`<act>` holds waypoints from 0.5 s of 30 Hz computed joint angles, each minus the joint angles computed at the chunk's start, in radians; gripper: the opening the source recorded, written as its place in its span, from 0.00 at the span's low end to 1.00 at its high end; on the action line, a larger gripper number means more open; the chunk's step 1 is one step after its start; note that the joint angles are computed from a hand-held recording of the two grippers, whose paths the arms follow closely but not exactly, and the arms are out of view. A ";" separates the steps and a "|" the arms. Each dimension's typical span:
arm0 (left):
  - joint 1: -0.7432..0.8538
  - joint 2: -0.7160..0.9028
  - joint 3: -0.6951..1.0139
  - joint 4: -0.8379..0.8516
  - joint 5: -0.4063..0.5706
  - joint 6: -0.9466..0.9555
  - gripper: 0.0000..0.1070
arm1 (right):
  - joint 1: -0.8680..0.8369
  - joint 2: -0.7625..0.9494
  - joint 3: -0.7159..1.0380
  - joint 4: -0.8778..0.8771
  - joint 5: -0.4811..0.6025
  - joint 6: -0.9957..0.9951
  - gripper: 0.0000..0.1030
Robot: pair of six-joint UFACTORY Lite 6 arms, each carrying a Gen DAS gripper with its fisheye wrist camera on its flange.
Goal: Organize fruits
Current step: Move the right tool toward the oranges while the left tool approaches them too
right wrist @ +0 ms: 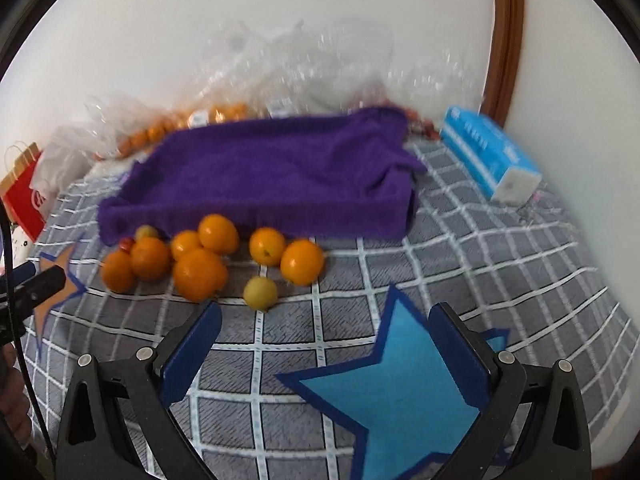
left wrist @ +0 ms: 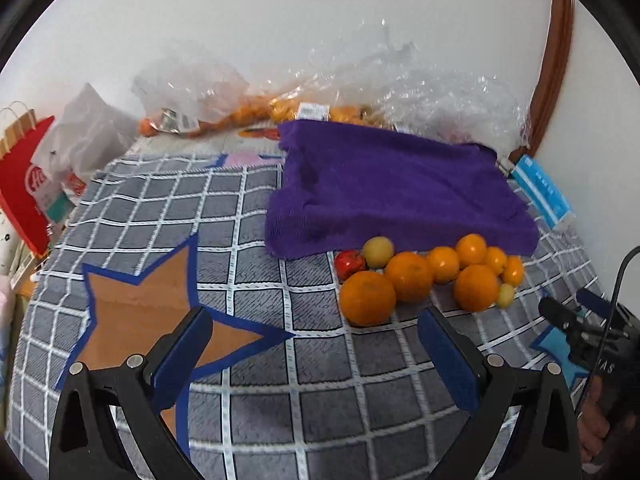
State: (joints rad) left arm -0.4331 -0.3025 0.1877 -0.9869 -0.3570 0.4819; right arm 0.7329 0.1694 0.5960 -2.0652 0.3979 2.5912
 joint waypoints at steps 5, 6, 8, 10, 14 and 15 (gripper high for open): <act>0.107 0.177 0.039 0.396 -0.018 -0.303 0.96 | -0.019 0.106 0.047 -0.119 0.026 0.112 0.93; 0.127 0.195 0.039 0.457 -0.029 -0.351 0.96 | -0.027 0.125 0.062 -0.140 0.019 0.130 0.92; 0.163 0.231 0.042 0.565 -0.042 -0.437 0.96 | -0.041 0.168 0.094 -0.159 0.016 0.156 0.91; 0.190 0.269 0.048 0.652 -0.066 -0.502 0.95 | -0.058 0.198 0.122 -0.182 0.001 0.185 0.87; 0.195 0.332 0.065 0.646 -0.105 -0.494 0.94 | -0.099 0.241 0.161 -0.382 -0.055 0.371 0.77; 0.200 0.337 0.068 0.660 -0.102 -0.504 0.93 | -0.099 0.252 0.170 -0.408 -0.060 0.389 0.77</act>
State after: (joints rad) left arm -0.2330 0.0341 0.2556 -0.3265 -0.4593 -0.0218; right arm 0.6336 0.4214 0.7662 -2.4731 0.3381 2.9803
